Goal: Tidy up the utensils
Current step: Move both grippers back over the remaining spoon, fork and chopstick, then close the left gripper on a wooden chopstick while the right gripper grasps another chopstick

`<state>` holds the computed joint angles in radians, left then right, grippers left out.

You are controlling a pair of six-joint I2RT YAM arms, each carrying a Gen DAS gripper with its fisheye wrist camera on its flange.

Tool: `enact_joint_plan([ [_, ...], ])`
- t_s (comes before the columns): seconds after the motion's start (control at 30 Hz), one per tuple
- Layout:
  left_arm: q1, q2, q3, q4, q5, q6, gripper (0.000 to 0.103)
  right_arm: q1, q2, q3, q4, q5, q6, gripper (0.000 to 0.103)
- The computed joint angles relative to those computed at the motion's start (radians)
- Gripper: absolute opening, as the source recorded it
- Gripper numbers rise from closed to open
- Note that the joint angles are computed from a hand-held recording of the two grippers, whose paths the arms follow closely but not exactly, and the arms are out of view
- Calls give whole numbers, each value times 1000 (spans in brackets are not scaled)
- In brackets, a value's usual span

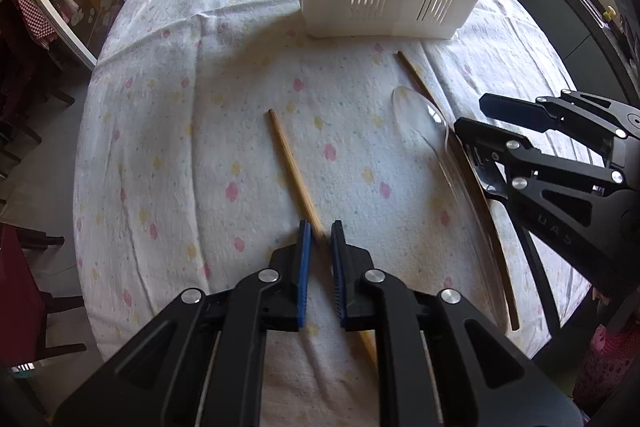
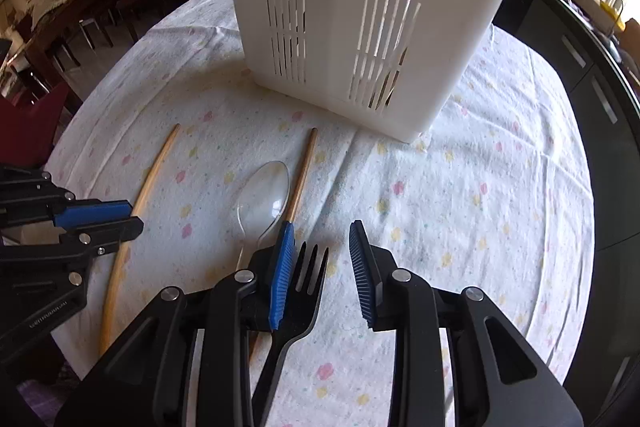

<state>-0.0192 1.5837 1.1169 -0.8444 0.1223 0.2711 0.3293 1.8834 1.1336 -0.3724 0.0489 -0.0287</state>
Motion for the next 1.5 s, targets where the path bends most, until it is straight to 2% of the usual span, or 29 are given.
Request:
enact_joint_plan([
  [0.07, 9, 4, 2, 0, 18, 8, 11, 5, 11, 13, -38, -5, -26, 30],
  [0.2, 17, -19, -28, 11, 26, 19, 11, -11, 4, 10, -6, -52, -6, 30],
  [0.3, 32, -44, -53, 18, 27, 43, 12, 6, 23, 45, -27, -37, -2, 30],
  [0.43, 15, -19, -30, 14, 31, 19, 12, 28, 60, 125, -114, 5, -5, 34],
  [0.5, 16, -15, -27, 14, 32, 21, 12, 21, 61, 139, -153, -23, -1, 37],
  [0.6, 19, -16, -28, 16, 29, 25, 12, 12, 61, 116, -132, -63, 22, 42],
  [0.77, 13, -16, -27, 15, 24, 15, 12, 11, 77, 106, -82, -54, 66, 43],
  [0.8, 14, -15, -25, 13, 26, 15, 12, 14, 74, 102, -75, -51, 70, 39],
  [0.83, 18, -13, -23, 9, 30, 15, 12, 8, 50, 67, -58, -56, 62, 26],
  [0.9, 23, -8, -18, 7, 35, 15, 12, 7, 32, 44, -45, -64, 72, 9],
  [1.03, 32, 3, -5, 0, 53, 20, 11, -35, -32, -30, 42, -125, 120, 7],
  [1.33, 37, 34, 41, -31, 83, 19, 8, -161, -292, -282, 238, -312, 180, 7],
  [1.5, 24, 14, 59, -42, 87, 21, 7, -253, -466, -385, 266, -401, 199, 7],
])
